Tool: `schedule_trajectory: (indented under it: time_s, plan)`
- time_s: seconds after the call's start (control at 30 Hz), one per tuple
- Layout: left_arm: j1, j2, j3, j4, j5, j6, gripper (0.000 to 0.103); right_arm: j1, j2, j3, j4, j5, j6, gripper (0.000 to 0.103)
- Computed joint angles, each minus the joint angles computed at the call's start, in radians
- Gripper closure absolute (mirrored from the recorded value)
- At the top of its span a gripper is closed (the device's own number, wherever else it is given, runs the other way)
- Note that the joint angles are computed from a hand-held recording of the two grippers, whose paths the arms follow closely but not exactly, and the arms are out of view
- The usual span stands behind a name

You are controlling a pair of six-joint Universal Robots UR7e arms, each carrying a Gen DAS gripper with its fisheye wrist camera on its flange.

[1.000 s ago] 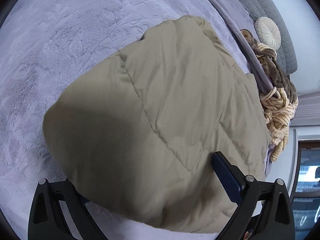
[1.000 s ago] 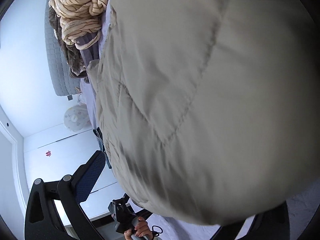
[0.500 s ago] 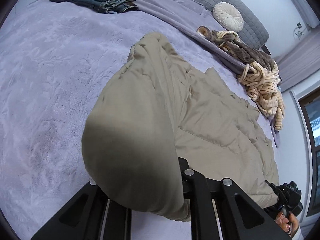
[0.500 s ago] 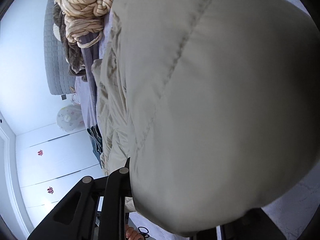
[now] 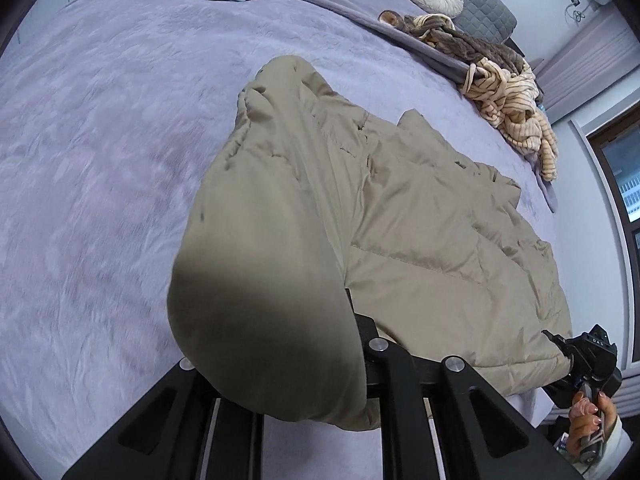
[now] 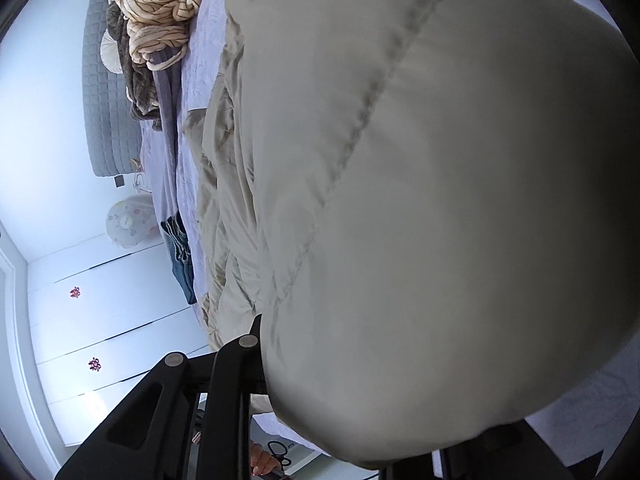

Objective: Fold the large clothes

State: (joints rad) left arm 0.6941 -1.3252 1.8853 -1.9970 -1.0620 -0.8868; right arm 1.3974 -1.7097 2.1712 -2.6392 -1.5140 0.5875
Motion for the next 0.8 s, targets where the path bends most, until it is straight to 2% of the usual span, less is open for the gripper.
schedule_trajectory:
  time_s: [0.17,0.2,0.23,0.3,0.33,0.47,0.53,0.63,0.7,0.8]
  plan:
    - [-0.075,-0.11,0.115,0.145,-0.025,-0.189,0.087,-0.039,-0.11,0.091,0.088,0.046,-0.024,0.078]
    - [-0.084,-0.123,0.127,0.173,-0.029,-0.231,0.083,-0.05,-0.123,0.098,0.101,0.054,-0.029,0.072]
    - [-0.094,-0.131,0.133,0.207,-0.025,-0.28,0.075,-0.058,-0.133,0.101,0.123,0.059,-0.031,0.065]
    - [-0.114,-0.145,0.132,0.271,-0.005,-0.347,0.065,-0.05,-0.128,0.068,0.194,0.034,-0.022,0.055]
    - [-0.124,-0.155,0.128,0.3,0.0,-0.366,0.065,-0.044,-0.128,0.049,0.232,0.023,-0.033,0.053]
    - [-0.17,-0.185,0.097,0.433,0.026,-0.418,0.065,0.024,-0.119,-0.048,0.385,-0.056,-0.129,0.052]
    - [-0.2,-0.198,0.076,0.514,0.054,-0.472,0.065,0.051,-0.109,-0.09,0.456,-0.071,-0.179,0.051]
    - [-0.237,-0.211,0.029,0.652,0.126,-0.563,0.065,0.075,-0.113,-0.122,0.557,-0.005,-0.292,0.051]
    - [-0.231,-0.215,0.018,0.655,0.144,-0.565,0.065,0.105,-0.109,-0.132,0.537,0.0,-0.345,0.053]
    - [-0.19,-0.181,0.015,0.58,0.13,-0.488,0.065,0.169,-0.123,-0.103,0.424,-0.136,-0.34,0.057]
